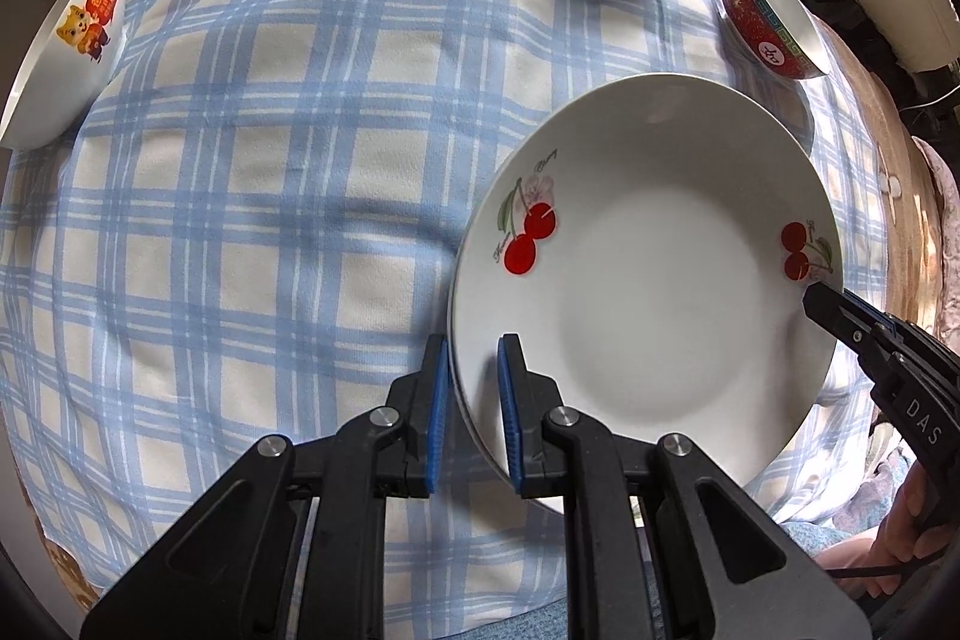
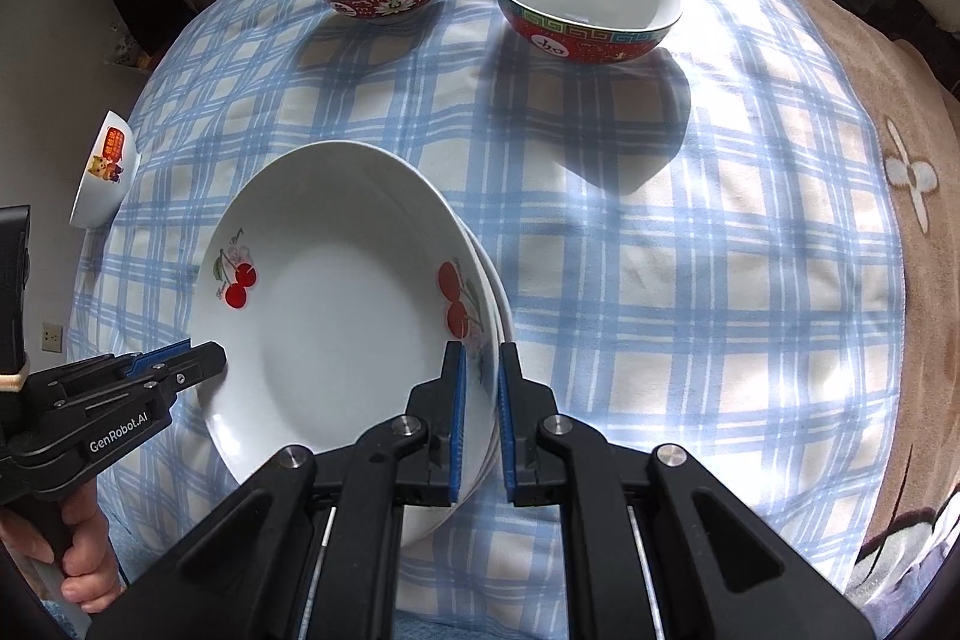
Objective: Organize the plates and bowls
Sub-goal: 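Lift the cherry plate with both tools and lower it onto the plate stack, then open both tools to release the plate onto the stack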
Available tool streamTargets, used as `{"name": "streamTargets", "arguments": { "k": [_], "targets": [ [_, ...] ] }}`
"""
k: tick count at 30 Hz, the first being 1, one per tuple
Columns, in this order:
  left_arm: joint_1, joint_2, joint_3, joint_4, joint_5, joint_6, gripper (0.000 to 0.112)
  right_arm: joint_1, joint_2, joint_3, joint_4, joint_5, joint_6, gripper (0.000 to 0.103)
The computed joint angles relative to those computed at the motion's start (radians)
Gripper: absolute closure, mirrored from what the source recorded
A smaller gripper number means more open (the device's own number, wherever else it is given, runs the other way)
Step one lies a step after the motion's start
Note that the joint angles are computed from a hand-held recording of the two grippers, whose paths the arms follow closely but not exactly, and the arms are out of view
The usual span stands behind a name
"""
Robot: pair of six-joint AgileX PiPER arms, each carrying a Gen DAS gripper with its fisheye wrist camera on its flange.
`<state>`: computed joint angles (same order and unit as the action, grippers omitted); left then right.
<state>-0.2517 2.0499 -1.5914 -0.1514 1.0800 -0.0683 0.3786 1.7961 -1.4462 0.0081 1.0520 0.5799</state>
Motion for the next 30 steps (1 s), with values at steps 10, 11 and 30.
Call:
{"name": "streamTargets", "arguments": {
  "k": [10,11,30],
  "targets": [
    [-0.020,0.018,-0.041,0.003,0.027,-0.048,0.097,-0.005,0.025,-0.017,0.004,0.023,0.002,0.092],
    [-0.009,0.019,-0.049,-0.004,0.038,-0.042,0.097,-0.006,0.025,-0.018,0.005,0.023,0.002,0.091],
    [0.105,-0.051,-0.057,0.013,0.097,0.054,0.087,0.031,0.022,-0.059,-0.067,-0.001,0.029,0.090]
  ]
}}
